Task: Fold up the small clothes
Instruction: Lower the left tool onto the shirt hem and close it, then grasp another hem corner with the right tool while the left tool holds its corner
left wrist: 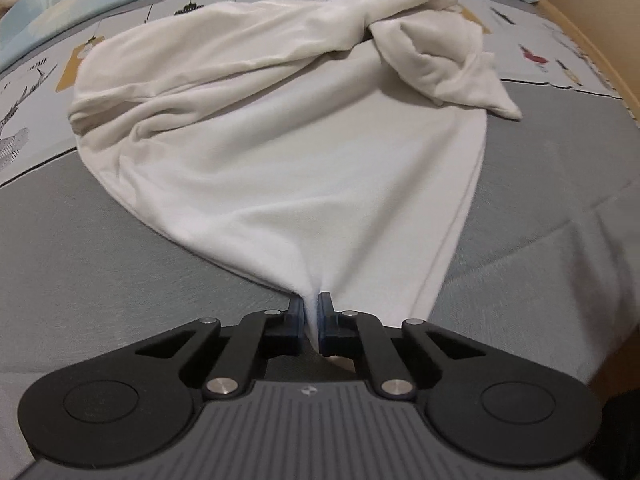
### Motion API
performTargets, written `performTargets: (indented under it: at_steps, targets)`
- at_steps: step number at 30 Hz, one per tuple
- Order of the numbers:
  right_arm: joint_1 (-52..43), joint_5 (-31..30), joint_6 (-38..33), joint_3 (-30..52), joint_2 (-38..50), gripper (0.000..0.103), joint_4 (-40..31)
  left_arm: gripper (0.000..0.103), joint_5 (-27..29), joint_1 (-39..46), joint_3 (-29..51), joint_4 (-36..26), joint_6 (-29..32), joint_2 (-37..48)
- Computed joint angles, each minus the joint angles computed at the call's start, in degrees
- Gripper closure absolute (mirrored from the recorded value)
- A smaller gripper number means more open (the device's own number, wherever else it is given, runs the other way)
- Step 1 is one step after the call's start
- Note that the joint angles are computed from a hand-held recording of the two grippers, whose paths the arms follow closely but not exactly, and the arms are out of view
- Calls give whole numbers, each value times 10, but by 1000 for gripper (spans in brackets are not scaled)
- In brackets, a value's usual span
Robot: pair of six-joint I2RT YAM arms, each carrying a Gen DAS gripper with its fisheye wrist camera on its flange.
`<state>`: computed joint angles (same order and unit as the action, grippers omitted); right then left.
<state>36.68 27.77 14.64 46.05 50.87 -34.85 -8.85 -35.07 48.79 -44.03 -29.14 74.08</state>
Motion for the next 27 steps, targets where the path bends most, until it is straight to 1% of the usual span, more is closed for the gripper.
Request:
performTargets:
  at_steps: [2,4,5,8,9,11,12,13,16,18,19,20,21,22,23,25,26,27]
  targets:
    - [3,8,18,3,-1,40,-7,97,6,17,-14,-17,29,-42]
    - [4,9,38,5,3,44,-11,98,19,49,-28,-48,68,-88]
    - [6,8,49,6,6,49,-12,98,26,73,-35,-70,91,-111]
    - [19,9,83,9,24,53,-11,98,56,159,-48,-136,173,-171]
    - [25,10,96,14,35,54,-10,98,56,181,-52,-157,205,-185]
    - [38,14,112,19,53,54,-3,98,22,210,-62,-197,271,-210]
    - [44,15,117,24,66,54,0,98,-7,227,-70,-215,306,-227]
    - [50,16,121,27,76,54,3,98,-16,258,-75,-228,340,-245]
    - [68,6,125,42,122,54,13,98,31,404,-78,-252,458,-266]
    - [73,-19,126,56,157,54,13,97,41,459,-80,-257,505,-277]
    - [74,-43,124,65,178,54,14,97,49,488,-78,-259,524,-278]
    - [76,-60,124,73,196,54,16,96,65,516,-72,-259,539,-274]
    - [80,-77,124,80,214,54,20,93,93,546,-64,-262,552,-272]
    - [86,-99,121,91,237,53,24,90,115,556,-57,-264,544,-271]
    - [91,-115,117,100,257,52,27,85,146,586,-45,-264,547,-262]
    - [110,-133,111,128,305,48,31,65,184,622,-33,-263,537,-255]
    - [117,-140,108,141,325,46,34,61,193,630,-29,-258,522,-247]
    - [125,-148,108,154,348,43,40,55,196,637,-27,-256,510,-239]
